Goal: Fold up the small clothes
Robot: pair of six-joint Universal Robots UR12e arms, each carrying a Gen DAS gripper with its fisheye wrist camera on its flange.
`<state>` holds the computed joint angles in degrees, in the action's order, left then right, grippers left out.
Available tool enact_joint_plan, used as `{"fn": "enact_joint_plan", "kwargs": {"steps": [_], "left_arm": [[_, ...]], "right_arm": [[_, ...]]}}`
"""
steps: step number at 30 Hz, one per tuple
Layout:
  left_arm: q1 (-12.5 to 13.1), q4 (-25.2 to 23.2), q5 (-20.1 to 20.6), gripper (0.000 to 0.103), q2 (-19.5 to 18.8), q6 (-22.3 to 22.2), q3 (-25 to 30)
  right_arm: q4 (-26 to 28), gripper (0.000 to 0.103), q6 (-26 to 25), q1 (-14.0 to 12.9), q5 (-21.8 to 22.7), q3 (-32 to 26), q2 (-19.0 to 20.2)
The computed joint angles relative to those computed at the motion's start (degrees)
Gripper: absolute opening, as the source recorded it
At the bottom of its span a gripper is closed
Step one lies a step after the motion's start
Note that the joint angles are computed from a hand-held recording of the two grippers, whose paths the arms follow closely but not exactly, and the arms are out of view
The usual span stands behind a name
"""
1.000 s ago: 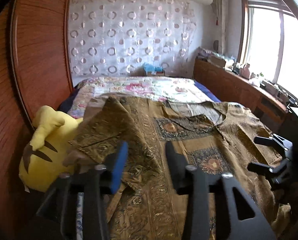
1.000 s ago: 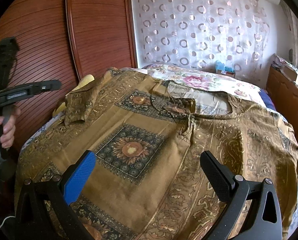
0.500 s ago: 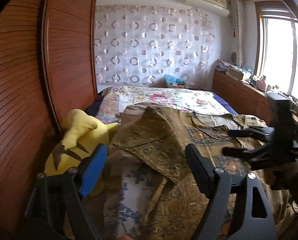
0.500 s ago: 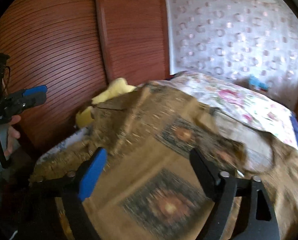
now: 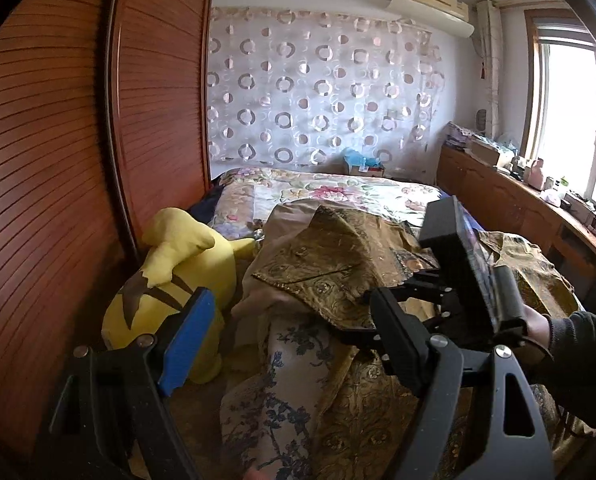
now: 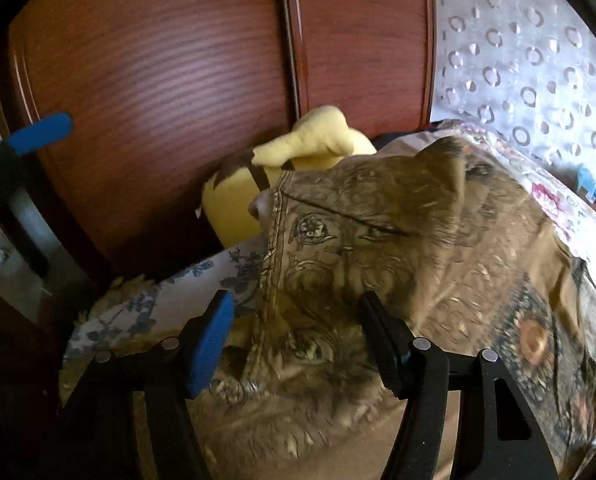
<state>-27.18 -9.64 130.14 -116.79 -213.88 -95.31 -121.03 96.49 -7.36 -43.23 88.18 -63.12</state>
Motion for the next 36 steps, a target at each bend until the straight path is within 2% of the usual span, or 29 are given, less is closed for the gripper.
{"fn": "enact_joint_plan", "kwargs": {"steps": [3,5,6,7,8,9,10,16,21,23,25,27,29,32,35,36], "left_arm": [[0.00,0.07,-0.05,0.081,-0.02,-0.32,-0.21],[-0.01,-0.14,-0.12,0.081,-0.11,-0.50,-0.21],[0.01,-0.28,-0.14,0.081,-0.16,-0.56,-0.18],[0.00,-0.49,-0.11,0.081,-0.24,-0.56,-0.15],[-0.05,-0.87,0.04,0.081,-0.32,-0.57,0.09],[-0.15,-1.31,0.46,0.081,-0.53,-0.46,0.33],[-0.18,-1.23,0.53,0.081,-0.58,-0.22,0.30],[-0.23,-0.62,-0.46,0.081,-0.97,0.19,0.54],[-0.20,-0.46,-1.50,0.081,-1.45,0.64,1.09],[-0.20,-0.51,-1.82,0.081,-1.68,0.92,1.43],[-0.24,-0.20,-2.31,0.081,-1.98,1.40,1.71],[-0.19,-0.37,-2.78,0.081,-2.20,1.67,2.05],[-0.04,-0.47,-3.30,0.081,-2.42,1.75,2.25],[0.10,-0.77,-4.10,0.081,-2.91,2.08,2.95],[0.25,-1.27,-4.99,0.081,-3.39,2.57,3.66],[0.31,-1.54,-5.27,0.081,-3.64,2.80,4.03]], "right_arm": [[-6.12,0.065,3.01,1.68,-3.09,0.97,0.56],[-11.04,0.057,4.29,2.34,-4.24,2.21,0.80],[-13.28,0.050,4.82,2.61,-4.63,2.71,0.90],[-15.60,0.036,5.44,2.81,-4.66,3.15,1.14],[-16.66,0.027,5.93,3.00,-4.39,3.28,1.31],[-17.05,0.012,6.26,3.02,-4.15,3.27,1.47],[-17.17,0.007,6.50,2.79,-3.86,3.15,1.66],[-16.70,0.005,11.76,1.69,3.25,2.08,2.92],[-26.76,0.005,23.89,0.34,6.26,1.91,4.44],[-27.69,0.005,29.12,-0.10,5.89,0.67,5.37],[-26.37,0.005,32.95,-1.15,5.84,-0.38,6.20],[-24.54,0.007,34.49,-1.58,5.12,-1.56,6.98],[-26.17,0.014,35.66,-1.54,2.79,-1.92,7.74],[-26.70,0.017,35.60,-1.81,1.88,-2.11,8.45],[-27.13,0.031,35.99,-2.44,1.59,-1.96,8.27],[-26.51,0.036,35.21,-3.24,2.57,-0.96,7.09]]}}
